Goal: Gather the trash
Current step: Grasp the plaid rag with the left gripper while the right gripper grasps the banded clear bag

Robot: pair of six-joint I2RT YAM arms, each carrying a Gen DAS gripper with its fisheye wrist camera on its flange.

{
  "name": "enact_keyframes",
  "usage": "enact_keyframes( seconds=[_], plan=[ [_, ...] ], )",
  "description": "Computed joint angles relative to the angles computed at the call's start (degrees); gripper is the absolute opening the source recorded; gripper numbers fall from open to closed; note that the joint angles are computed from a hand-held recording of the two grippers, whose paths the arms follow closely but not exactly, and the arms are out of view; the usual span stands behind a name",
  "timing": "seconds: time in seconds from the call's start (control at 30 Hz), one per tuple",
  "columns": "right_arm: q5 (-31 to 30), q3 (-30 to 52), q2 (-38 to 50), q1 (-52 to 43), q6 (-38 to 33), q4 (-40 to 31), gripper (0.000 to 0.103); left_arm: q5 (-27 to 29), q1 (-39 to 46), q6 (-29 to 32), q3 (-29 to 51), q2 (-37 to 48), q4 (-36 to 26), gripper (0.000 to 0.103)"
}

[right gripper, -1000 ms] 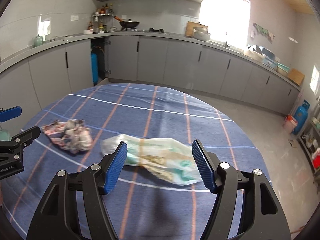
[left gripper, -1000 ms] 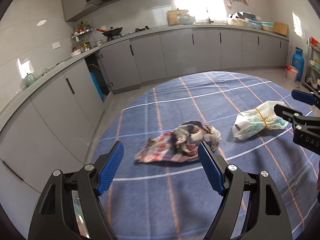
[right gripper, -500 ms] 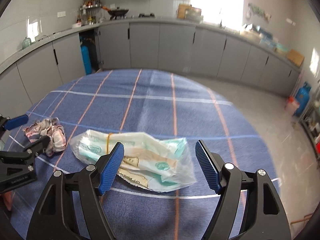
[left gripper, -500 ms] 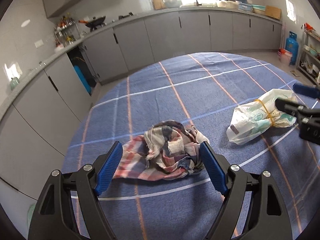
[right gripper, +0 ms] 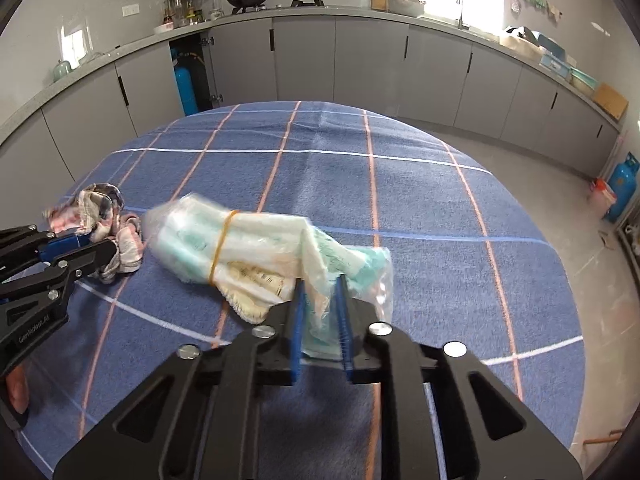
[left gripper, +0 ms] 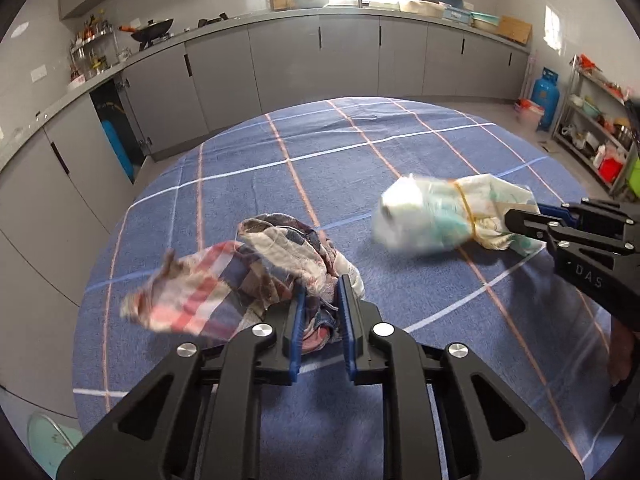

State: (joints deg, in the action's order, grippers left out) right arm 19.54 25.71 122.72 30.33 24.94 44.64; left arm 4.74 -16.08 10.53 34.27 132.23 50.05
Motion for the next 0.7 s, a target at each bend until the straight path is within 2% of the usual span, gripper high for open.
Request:
enact_keyframes(
  seconds=[0.17, 0.3, 0.5, 0.7],
  plan=[
    [3.07, -4.12, -3.01, 4.08, 3.69, 3.22, 0.008, 1.38, 3.40, 1.03, -7.61, -2.30, 8.05, 0.011],
    [8.51, -5.22, -5.49, 10.79, 7.03, 2.22, 0.008, 2.58, 7.65, 2.06, -14.14, -3.99, 15.88, 0.010],
    [17.19, -2.95, -7.76, 21.09, 11.13, -2.97, 0.008, 6.84, 17.47, 3.65, -23.25, -6.15, 26.54, 0.010],
    [23.87, 2.15, -7.50, 29.28, 13.11, -9.49, 0.008, 12.65, 28.11, 5.51, -29.66, -4.12, 36.94, 0.010]
  ],
)
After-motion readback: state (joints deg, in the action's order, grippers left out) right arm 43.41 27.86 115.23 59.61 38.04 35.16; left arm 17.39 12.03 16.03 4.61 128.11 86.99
